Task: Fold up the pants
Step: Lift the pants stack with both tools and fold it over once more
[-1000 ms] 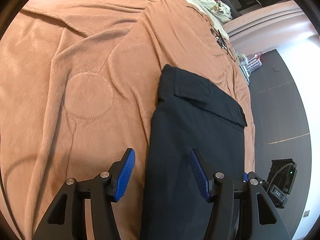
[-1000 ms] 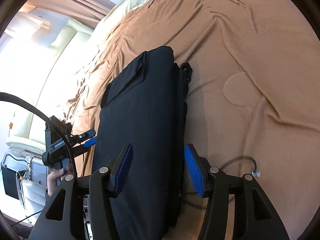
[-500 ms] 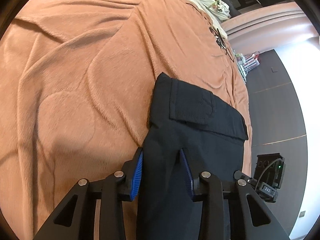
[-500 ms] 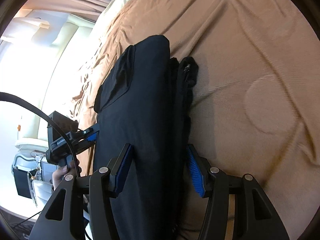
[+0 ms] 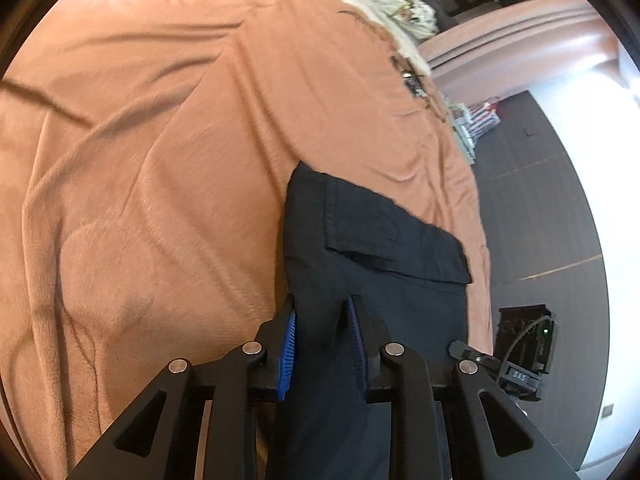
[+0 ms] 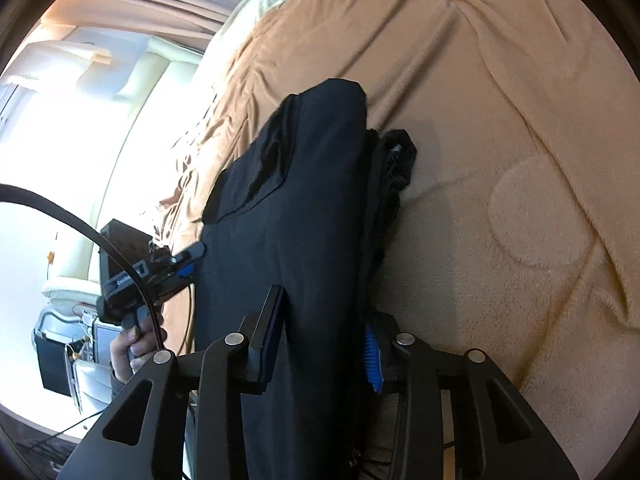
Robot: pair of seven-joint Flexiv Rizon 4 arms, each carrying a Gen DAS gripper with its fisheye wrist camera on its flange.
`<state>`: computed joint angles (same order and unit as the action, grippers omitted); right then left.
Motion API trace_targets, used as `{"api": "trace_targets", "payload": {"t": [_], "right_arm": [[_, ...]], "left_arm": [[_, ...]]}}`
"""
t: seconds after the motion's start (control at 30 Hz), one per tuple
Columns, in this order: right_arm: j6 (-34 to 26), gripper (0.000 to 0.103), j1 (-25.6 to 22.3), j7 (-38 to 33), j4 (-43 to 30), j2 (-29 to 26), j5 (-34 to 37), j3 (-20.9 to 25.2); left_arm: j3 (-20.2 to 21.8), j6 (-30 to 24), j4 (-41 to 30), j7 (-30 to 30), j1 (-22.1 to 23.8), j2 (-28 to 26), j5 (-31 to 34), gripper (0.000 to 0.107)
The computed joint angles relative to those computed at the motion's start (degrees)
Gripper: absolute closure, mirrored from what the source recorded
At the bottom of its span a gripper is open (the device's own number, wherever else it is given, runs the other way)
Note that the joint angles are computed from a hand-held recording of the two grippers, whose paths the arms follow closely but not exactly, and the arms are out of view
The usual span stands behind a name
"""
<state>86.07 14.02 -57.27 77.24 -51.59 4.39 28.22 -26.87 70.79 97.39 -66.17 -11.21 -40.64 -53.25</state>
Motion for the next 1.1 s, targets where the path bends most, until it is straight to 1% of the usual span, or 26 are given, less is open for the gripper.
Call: {"api": "trace_targets", "payload": {"t": [0.1,0.2,0.33,0.37,0.43,0.5,0.63,0.83,0.93,1.1], "right_arm": [[-1.58,0.067,-0.19,0.12,-1.16,-0.53,0.11,0.25],[-2.92,0.067,-0.89,-0.93,-2.85,-1.69,0.85,1.40],[-2.15,0.067,-1.29,-2.74,-4.03,-2.69,2.51,2.27],[-1.43,0.068,-0.98,-2.76,-3.80,-2.62,2.84,1.89],[-0.44,0.074,0.04,-2.51,-2.62,-1.75,2.69,0.32],[1.53,0.079,1.05,-2.14,-1.26,-0.71,2.20,-0.96],[5.32,0.082,3.13,-0.44,1.16,0.83,0.10,-3.33],[11.31,0.083,8.28,4.52,6.81,4.97,-3.00,-10.38],[14.23,0.083,11.86,7.45,9.99,7.45,-3.52,-15.32],[18.62,0.083,19.98,11.82,18.09,13.30,-2.68,-26.02]], "left_arm": [[0.39,-0.83,-0.34,-0.95,0.08,-0.93,0.08,0.077],[0.82,-1.63,-1.41,-1.70,-0.28,-1.78,1.22,0.077],[0.12,-1.67,-3.13,-1.70,-0.12,-3.45,1.65,0.077],[0.10,-1.56,-3.40,-1.79,-0.16,-3.61,1.83,0.078],[0.35,-1.42,-3.51,-2.08,-0.44,-3.42,2.67,0.084],[-0.41,-0.39,-2.67,-1.13,-0.04,-2.52,2.61,0.091],[-3.12,1.83,-1.09,2.12,0.93,-0.36,0.69,0.094],[-5.95,4.12,0.90,7.02,1.38,2.97,-3.89,0.094],[-6.04,4.34,1.26,9.05,0.52,4.38,-6.18,0.094],[-5.03,3.57,0.01,11.49,-2.53,5.77,-8.59,0.094]]}}
